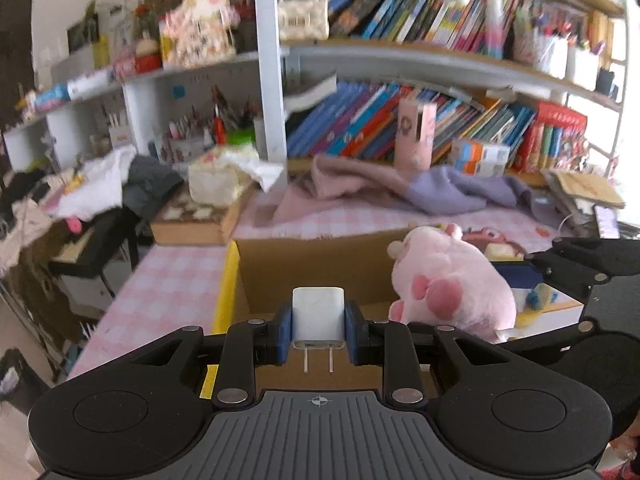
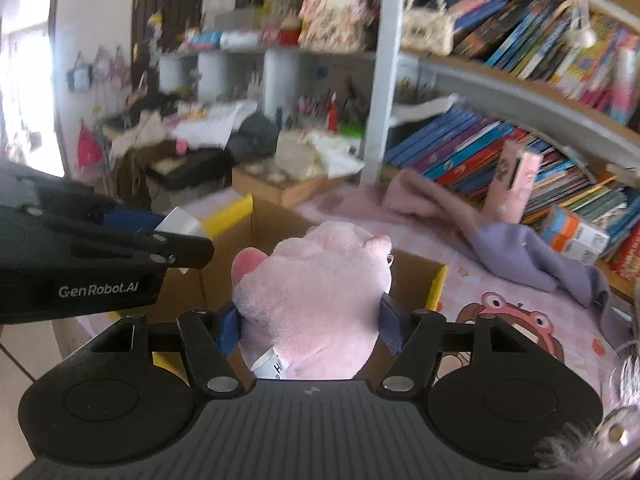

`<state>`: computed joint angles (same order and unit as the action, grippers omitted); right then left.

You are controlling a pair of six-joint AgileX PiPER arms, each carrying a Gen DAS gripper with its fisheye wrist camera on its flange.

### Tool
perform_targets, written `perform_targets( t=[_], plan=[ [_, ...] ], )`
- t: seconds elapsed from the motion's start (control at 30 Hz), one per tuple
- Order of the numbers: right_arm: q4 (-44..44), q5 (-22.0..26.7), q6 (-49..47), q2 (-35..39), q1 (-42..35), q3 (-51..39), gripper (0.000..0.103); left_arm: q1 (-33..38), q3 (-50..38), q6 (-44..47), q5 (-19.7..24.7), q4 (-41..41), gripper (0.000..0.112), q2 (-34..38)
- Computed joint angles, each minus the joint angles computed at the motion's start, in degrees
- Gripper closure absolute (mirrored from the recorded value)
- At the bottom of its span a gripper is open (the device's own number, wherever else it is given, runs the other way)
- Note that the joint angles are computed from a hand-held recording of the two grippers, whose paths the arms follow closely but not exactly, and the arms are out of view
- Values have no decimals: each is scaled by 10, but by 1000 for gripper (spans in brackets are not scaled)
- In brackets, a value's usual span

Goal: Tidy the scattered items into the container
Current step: 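Carry the pig and the plug adapter over the yellow box with both tools, then open both tools to drop the pig and adapter into the box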

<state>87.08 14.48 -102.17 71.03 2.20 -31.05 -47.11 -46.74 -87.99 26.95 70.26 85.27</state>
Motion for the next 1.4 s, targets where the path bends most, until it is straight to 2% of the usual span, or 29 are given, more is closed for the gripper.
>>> perform_targets(
  t=[0.1, 0.23, 0.37, 0.43, 0.5, 0.53, 0.63, 0.67, 0.7, 0.77, 0.87, 1.0, 1.07, 1.13, 1.27, 1.4],
  plan=[
    [-84, 20, 40, 84, -11, -58, 38, 36, -48, 87, -24, -63, 87, 62],
    [-189, 23, 102, 187, -8, -136, 38, 70, -113, 214, -33, -156, 87, 137],
    [-250, 19, 132, 242, -4, -179, 38, 90, -168, 324, -27, -230, 87, 190],
    [-303, 45, 174, 261, -9, -208, 38, 98, -191, 366, -25, -262, 87, 209],
    [-345, 54, 204, 272, -9, -227, 35, 98, -213, 386, -14, -274, 83, 225],
    [-373, 70, 230, 280, -12, -242, 33, 97, -220, 390, -10, -272, 75, 230],
    [-381, 111, 243, 290, -24, -262, 24, 91, -229, 348, 5, -230, 38, 235],
    [-366, 113, 229, 289, -26, -260, 21, 93, -222, 330, -2, -217, 33, 231],
    [-343, 113, 211, 285, -28, -254, 18, 99, -214, 324, -14, -217, 33, 224],
    [-296, 92, 181, 277, -26, -237, 18, 109, -209, 332, -26, -232, 31, 220],
    [-278, 50, 164, 265, -6, -216, 19, 109, -204, 313, -14, -210, 31, 220],
    [-257, 42, 159, 267, 6, -217, 19, 100, -188, 224, 8, -109, 31, 214],
    [-246, 42, 161, 269, 10, -220, 16, 97, -174, 186, 16, -74, 31, 201],
    [-250, 20, 172, 257, 20, -210, 13, 89, -150, 135, 18, -30, 31, 173],
    [-164, 12, 89, 195, 11, -154, 13, 56, -86, 27, 30, 63, 21, 100],
    [-35, 22, -28, 102, -7, -81, 13, 13, -22, -54, 49, 112, 18, 24]
  ],
)
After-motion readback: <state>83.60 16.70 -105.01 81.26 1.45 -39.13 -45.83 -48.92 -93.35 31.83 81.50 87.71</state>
